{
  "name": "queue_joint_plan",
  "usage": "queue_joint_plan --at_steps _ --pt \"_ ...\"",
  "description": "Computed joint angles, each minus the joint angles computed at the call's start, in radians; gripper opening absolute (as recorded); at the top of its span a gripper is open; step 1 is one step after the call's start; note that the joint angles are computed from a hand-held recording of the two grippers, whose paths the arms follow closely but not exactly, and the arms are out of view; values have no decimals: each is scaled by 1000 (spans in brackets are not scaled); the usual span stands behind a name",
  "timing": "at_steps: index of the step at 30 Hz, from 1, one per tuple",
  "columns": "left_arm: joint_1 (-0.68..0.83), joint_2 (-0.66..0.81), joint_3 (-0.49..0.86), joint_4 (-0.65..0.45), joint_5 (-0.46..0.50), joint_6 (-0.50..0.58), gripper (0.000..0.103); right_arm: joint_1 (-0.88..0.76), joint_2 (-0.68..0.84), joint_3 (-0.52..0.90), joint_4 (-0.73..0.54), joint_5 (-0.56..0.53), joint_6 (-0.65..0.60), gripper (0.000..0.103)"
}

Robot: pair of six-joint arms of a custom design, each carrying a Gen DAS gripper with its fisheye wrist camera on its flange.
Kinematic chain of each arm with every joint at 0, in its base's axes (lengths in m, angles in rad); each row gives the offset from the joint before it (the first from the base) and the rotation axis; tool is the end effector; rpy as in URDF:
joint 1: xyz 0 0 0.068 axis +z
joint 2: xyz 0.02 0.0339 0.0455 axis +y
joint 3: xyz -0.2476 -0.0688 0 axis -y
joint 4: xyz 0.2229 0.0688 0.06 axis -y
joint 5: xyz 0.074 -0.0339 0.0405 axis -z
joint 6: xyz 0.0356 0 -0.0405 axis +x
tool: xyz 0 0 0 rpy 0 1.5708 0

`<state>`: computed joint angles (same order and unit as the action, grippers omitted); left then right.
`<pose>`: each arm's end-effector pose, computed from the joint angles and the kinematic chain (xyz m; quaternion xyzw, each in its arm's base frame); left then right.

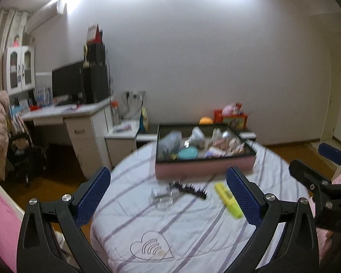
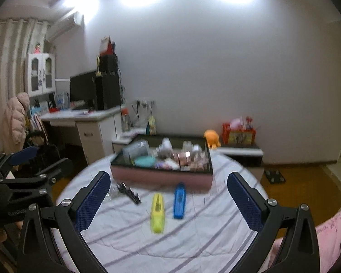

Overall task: Organize rigid objects
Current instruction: 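Withdraw both tools from the box toward the highlighters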

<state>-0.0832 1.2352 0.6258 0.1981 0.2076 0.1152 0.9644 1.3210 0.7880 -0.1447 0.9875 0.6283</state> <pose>0.2538 -0.0285 0.2254 0.1389 0.8224 -0.0780 0.5462 0.1693 0.1919 0.2331 0.0689 0.8173 -0.0271 0.5715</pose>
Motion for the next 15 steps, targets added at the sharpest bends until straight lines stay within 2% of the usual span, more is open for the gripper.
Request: queue_joint_plan --at_steps 5,8,12,15 --pt "-18 187 47 45 -37 22 103 -134 85 -33 35 -143 23 103" --pt "-37 310 110 23 -55 35 103 -209 158 -34 58 -215 26 103" --pt "-50 398 149 24 -55 44 103 -306 256 14 7 -269 27 103" --pt "-45 450 193 2 -41 32 103 -378 332 47 -11 -352 -4 103"
